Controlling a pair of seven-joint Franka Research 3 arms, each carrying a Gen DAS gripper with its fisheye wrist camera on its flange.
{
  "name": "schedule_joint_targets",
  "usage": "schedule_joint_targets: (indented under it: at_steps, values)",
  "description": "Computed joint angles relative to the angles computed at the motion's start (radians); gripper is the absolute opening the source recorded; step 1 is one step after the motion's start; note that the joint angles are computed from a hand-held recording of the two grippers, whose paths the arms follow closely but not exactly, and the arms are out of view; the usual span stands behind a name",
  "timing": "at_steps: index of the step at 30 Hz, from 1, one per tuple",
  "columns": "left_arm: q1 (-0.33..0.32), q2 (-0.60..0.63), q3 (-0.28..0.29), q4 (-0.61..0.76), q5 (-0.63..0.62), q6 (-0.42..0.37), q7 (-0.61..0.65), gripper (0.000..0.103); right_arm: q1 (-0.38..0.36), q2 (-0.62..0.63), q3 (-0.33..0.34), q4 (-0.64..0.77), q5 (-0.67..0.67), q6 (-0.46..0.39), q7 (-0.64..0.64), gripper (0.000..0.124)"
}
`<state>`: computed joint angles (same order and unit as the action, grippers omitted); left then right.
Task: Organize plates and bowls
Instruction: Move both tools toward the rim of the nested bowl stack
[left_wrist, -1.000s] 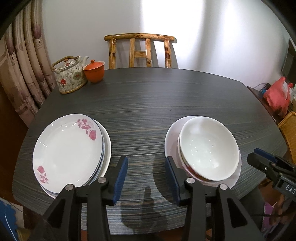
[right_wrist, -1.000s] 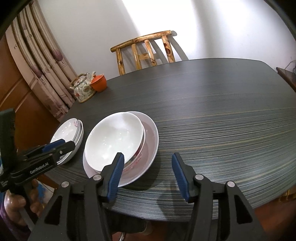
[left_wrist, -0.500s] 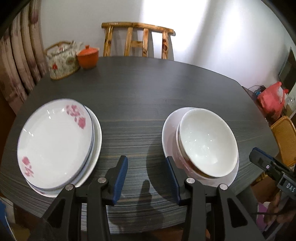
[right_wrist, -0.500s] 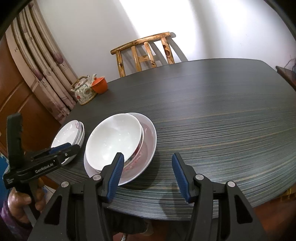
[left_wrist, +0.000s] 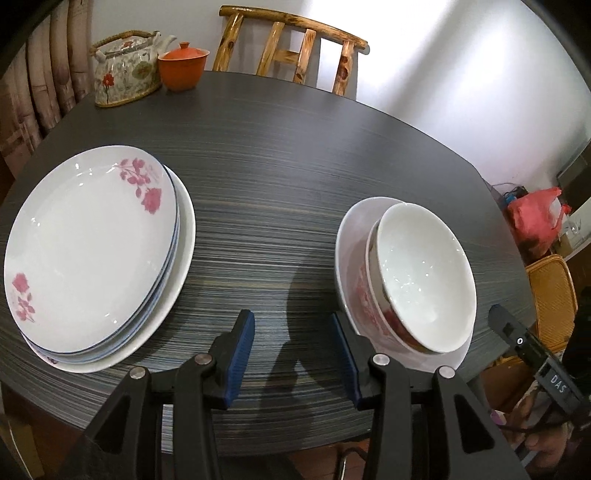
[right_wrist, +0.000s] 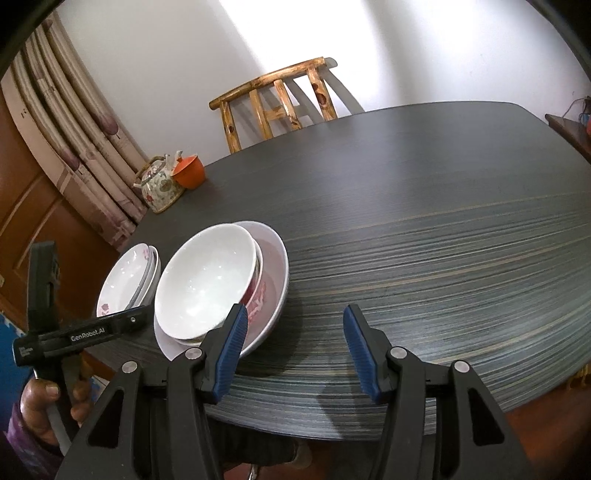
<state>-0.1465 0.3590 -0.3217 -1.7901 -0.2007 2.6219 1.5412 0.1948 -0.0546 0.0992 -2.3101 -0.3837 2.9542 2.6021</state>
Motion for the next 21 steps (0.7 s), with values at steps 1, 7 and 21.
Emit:
schedule_joint_targets:
  at_steps: [1, 7, 21]
  values:
    - [0.001, 0.001, -0.002, -0.001, -0.002, 0.0, 0.003, 0.044, 0.001, 0.002, -0.002, 0.001, 0.008, -0.005, -0.012, 0.052]
    - [0.005, 0.0, -0.009, -0.01, -0.014, 0.012, 0.025, 0.044, 0.018, 0.028, -0.019, 0.025, 0.101, -0.017, -0.109, 0.052]
    - [0.07, -0.002, -0.058, 0.022, -0.195, -0.063, 0.204, 0.046, 0.054, 0.072, -0.049, 0.058, 0.332, -0.022, -0.32, 0.052]
